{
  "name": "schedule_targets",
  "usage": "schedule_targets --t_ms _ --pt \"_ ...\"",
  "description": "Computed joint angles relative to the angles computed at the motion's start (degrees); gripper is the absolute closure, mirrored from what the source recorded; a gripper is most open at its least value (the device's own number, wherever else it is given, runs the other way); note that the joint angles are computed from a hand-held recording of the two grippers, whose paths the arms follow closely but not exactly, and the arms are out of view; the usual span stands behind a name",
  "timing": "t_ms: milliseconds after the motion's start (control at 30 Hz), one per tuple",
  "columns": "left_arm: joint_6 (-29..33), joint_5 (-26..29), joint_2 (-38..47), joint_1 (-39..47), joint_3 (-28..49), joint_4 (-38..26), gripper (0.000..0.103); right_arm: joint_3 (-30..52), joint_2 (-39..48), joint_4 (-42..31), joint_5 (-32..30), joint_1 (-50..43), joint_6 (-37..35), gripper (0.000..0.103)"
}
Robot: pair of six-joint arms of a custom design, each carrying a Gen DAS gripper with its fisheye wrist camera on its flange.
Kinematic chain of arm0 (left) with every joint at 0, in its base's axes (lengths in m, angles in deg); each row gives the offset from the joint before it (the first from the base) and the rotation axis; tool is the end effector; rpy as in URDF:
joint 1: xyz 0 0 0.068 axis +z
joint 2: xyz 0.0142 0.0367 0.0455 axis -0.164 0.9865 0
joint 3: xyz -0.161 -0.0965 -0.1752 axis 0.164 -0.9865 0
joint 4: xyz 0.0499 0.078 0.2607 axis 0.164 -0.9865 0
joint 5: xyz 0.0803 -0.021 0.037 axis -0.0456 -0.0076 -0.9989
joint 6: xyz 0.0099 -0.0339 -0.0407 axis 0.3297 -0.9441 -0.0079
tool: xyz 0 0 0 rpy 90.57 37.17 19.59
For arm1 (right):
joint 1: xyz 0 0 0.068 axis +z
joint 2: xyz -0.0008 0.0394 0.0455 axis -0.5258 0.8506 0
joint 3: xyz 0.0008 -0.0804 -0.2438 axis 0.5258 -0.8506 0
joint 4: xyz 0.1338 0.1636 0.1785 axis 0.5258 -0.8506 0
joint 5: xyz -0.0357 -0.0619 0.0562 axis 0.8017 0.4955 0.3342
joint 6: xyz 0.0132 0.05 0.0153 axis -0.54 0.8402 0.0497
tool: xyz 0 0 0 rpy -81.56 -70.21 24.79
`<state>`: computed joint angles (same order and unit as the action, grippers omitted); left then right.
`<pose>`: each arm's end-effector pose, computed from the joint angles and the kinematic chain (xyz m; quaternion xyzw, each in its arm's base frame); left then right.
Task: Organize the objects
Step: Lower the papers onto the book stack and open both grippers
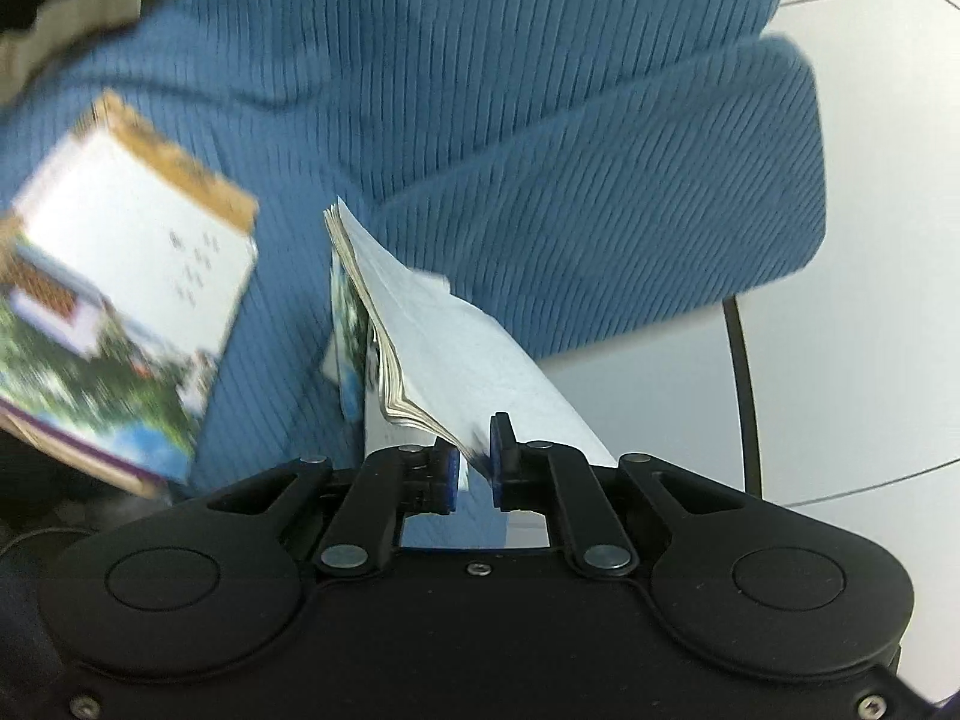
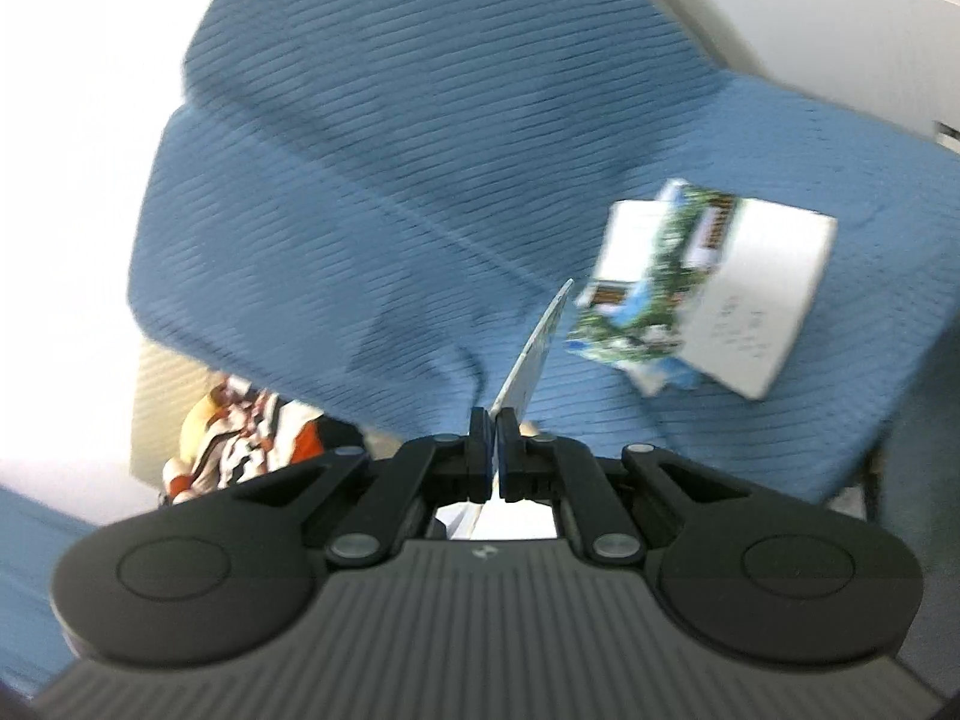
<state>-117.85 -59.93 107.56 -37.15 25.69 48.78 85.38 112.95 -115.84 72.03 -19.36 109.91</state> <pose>0.2242 -0.1317 0.2456 -0.1848 0.8601 -0.4283 0.2064 0.1558 0.0436 0.2522 0.2906 0.8276 0.3653 0.3117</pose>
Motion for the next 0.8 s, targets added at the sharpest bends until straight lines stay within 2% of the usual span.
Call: schedule_targets --t_ms 200,400,600,800 --pt "8.38 7.51 -2.53 13.02 1.84 -7.04 0.093 1.76 9.10 9.42 5.18 11.44 3.45 0.098" --pt "15.88 13.36 1.29 23.00 0.59 -8.59 0.093 1.35 19.09 17.44 9.44 19.90 6.17 0.098" --pt "22.74 16.58 6.80 28.55 -1.78 -7.27 0.093 0.63 28.53 23.61 11.40 24.32 6.62 0.098" --pt "28.05 16.35 10.60 29.06 -4.65 -6.08 0.093 -3.20 32.94 28.92 12.49 26.95 8.36 0.097"
